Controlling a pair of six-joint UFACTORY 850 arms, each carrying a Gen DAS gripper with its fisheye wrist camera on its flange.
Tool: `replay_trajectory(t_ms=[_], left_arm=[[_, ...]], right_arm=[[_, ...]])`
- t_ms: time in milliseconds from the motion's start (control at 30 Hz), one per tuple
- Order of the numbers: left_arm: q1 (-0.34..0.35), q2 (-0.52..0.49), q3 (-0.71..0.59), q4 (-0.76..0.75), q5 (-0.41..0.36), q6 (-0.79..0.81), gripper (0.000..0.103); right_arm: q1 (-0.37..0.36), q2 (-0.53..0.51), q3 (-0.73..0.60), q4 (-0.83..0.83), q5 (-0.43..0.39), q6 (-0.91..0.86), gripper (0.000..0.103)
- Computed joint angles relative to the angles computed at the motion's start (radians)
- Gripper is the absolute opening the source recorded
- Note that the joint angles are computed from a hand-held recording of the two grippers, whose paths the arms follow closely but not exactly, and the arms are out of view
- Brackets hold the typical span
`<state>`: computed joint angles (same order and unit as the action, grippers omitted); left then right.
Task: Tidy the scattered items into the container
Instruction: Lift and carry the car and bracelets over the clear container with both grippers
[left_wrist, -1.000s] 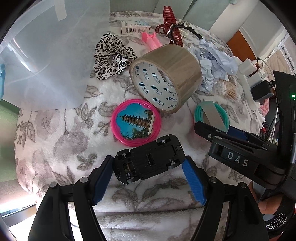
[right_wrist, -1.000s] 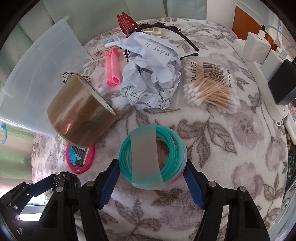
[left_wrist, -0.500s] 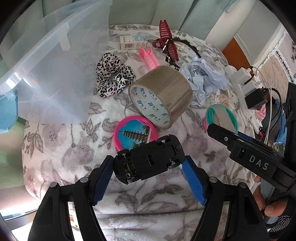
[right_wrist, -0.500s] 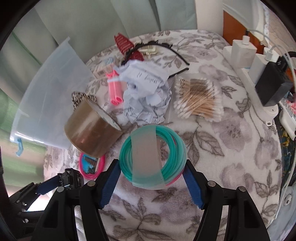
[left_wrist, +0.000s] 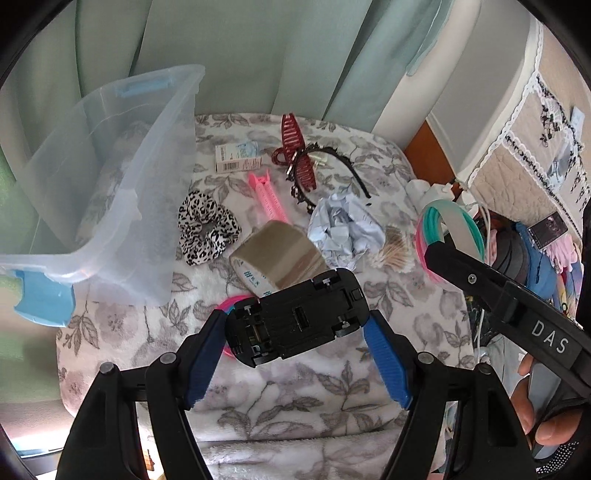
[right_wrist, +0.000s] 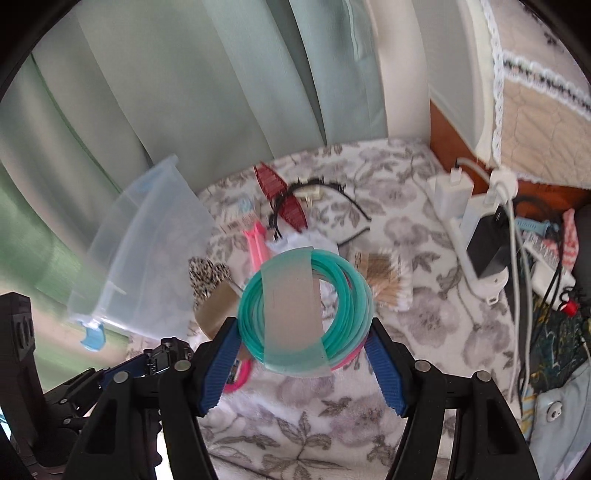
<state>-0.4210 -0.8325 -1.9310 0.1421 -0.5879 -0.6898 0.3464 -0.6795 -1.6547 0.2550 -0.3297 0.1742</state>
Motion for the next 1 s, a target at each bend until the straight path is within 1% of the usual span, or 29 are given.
replay_trajectory(t_ms=[167, 267, 367, 467, 567, 700, 867, 1000], left_arm=[[0.006, 0.037, 0.007, 0.043, 0.043, -0.025, 0.076], [0.013, 0.066, 0.022, 0.091, 0.075, -0.067, 0.076], [0.023, 0.101, 0.049, 0.145, 0.106, -0.125, 0.076], [0.038, 0.135, 0.078, 0.205, 0.140, -0.193, 0.076], [0.056, 0.171, 0.113, 0.295, 0.165, -0.303, 0.076], [0.080, 0.220, 0.163, 0.473, 0.196, -0.501, 0.076], [0.111, 0.260, 0.212, 0.570, 0.211, -0.636, 0.076], [0.131, 0.285, 0.249, 0.682, 0.200, -0.770, 0.076]], right_arm=[[0.006, 0.047, 0.009, -0.038, 0.052, 0.023, 0.071], [0.012, 0.067, 0.005, -0.069, 0.080, 0.044, 0.071], [0.016, 0.073, -0.015, -0.014, 0.091, -0.014, 0.071], [0.026, 0.074, -0.045, 0.001, 0.098, -0.044, 0.071], [0.042, 0.071, -0.080, 0.000, 0.112, -0.063, 0.071], [0.066, 0.050, -0.147, -0.015, 0.117, -0.072, 0.071], [0.093, -0.005, -0.259, 0.009, 0.086, -0.117, 0.071], [0.113, -0.047, -0.336, 0.033, 0.062, -0.163, 0.071]])
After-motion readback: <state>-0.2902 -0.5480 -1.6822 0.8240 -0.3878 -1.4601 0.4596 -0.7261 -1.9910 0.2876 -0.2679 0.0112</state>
